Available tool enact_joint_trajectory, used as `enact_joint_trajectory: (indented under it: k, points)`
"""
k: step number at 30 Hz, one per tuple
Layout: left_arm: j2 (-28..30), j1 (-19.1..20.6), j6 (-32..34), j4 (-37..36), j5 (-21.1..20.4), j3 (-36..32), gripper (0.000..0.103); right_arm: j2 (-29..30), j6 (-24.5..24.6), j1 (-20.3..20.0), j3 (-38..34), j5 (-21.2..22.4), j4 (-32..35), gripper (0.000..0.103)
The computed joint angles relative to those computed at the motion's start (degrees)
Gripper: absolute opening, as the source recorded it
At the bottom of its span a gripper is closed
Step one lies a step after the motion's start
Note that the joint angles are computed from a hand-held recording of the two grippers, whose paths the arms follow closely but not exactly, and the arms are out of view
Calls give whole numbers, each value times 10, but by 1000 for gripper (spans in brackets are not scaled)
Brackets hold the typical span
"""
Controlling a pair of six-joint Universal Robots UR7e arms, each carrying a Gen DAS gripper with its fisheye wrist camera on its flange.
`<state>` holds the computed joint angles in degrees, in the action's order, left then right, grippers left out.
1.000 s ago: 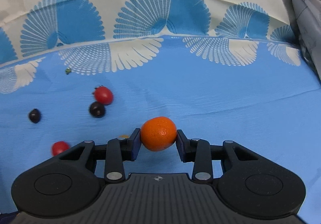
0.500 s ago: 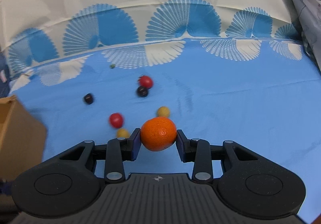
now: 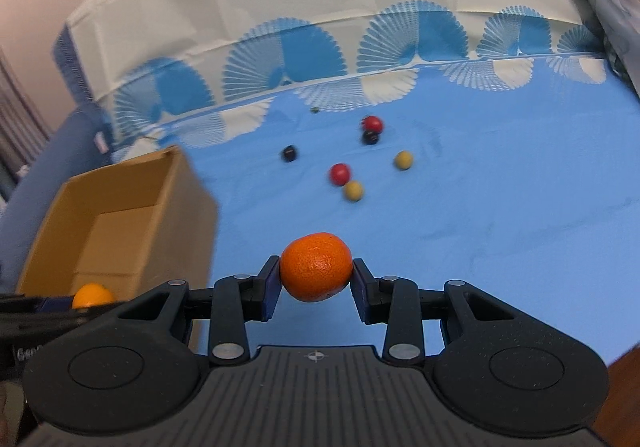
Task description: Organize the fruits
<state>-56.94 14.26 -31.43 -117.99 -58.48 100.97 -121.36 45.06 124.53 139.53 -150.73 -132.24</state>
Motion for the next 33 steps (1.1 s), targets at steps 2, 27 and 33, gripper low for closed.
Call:
enact_joint_trajectory:
  k: [2, 27, 33]
  points:
    - [-32, -5, -10, 9, 1, 18, 41, 14, 78, 51, -13, -18, 70, 39]
    - [-329, -59, -110, 161, 56, 153, 41, 279, 302, 288, -142, 43, 208, 39]
    - [-350, -54, -121, 167, 54, 160, 41, 301, 292, 291, -160, 42, 217, 39]
